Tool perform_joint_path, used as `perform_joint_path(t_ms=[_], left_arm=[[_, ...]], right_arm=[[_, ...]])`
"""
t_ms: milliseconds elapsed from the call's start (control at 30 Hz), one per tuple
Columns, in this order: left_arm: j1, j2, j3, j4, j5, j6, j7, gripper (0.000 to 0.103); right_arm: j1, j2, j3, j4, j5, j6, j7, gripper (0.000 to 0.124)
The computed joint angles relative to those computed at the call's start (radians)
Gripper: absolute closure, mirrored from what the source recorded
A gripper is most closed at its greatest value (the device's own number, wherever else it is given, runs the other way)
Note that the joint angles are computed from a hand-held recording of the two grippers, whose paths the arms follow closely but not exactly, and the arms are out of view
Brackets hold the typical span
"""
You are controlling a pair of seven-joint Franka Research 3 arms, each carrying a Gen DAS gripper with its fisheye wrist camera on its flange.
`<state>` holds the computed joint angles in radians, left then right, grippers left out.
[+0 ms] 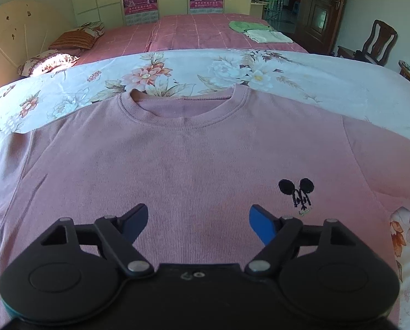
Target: Fold small clothes
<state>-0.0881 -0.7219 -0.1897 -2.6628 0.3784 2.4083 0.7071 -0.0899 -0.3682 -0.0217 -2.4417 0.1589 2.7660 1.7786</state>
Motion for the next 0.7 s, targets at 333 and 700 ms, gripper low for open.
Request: perform_joint_path(t_ms=[333, 700], left_arm=[[0.01, -0.051, 0.038, -0.033, -0.011, 0.033, 0.043, 0.039], [0.082, -0.244, 0.071, -0.093, -0.005, -0.047, 0.081, 0.042]], right_arm=[[0.158, -0.011, -0.025, -0.009, 0.112, 0.18, -0.17, 0.12], [0.702, 0.007, -0.084, 0.085, 0.541, 0.187, -0.688, 0.12]])
